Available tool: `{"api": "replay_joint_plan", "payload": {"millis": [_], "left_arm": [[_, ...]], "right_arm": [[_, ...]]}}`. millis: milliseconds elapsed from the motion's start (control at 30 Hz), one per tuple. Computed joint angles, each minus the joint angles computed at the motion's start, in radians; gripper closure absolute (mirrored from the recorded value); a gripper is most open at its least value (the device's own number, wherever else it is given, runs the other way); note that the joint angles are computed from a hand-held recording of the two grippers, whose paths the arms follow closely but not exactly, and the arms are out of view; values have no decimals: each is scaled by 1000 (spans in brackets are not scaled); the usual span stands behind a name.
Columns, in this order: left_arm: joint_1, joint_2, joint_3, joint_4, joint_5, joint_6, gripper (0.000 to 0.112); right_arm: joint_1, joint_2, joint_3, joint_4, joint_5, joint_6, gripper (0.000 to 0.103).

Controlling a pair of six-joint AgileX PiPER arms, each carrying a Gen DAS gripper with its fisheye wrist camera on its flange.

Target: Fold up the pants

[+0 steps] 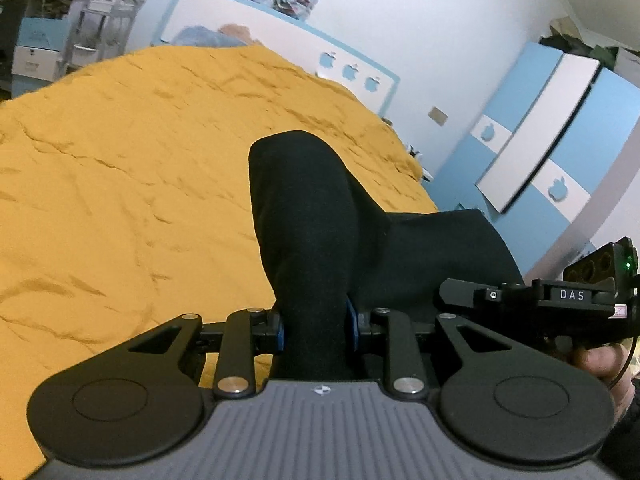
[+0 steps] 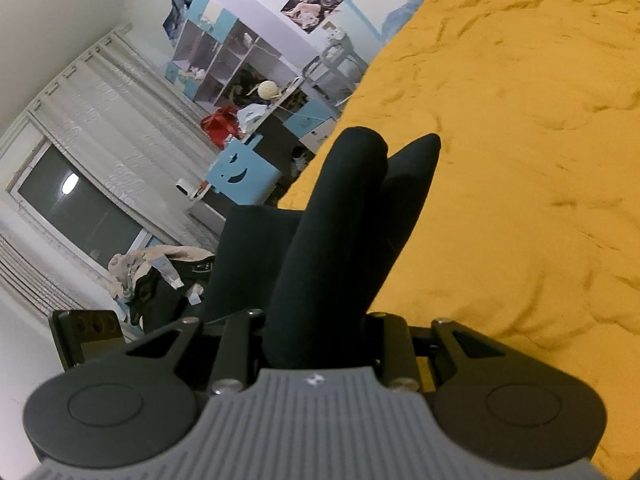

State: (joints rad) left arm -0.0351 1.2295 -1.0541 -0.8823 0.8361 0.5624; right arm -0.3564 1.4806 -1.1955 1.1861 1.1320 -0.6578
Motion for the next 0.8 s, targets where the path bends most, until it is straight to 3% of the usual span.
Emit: {"api": "replay_joint_plan", "payload": {"millis": [167,400,800], "left_arm": [[127,52,18,-110,38,112,82],[242,169,24,-170,69,217,82],[359,399,-12,-221,63,358,83]], "right_arm": [[158,113,-83,19,-124,32,81],[284,273,-155,40,-225,41,81],[365,539,-189,265,-292,-112,81]]}}
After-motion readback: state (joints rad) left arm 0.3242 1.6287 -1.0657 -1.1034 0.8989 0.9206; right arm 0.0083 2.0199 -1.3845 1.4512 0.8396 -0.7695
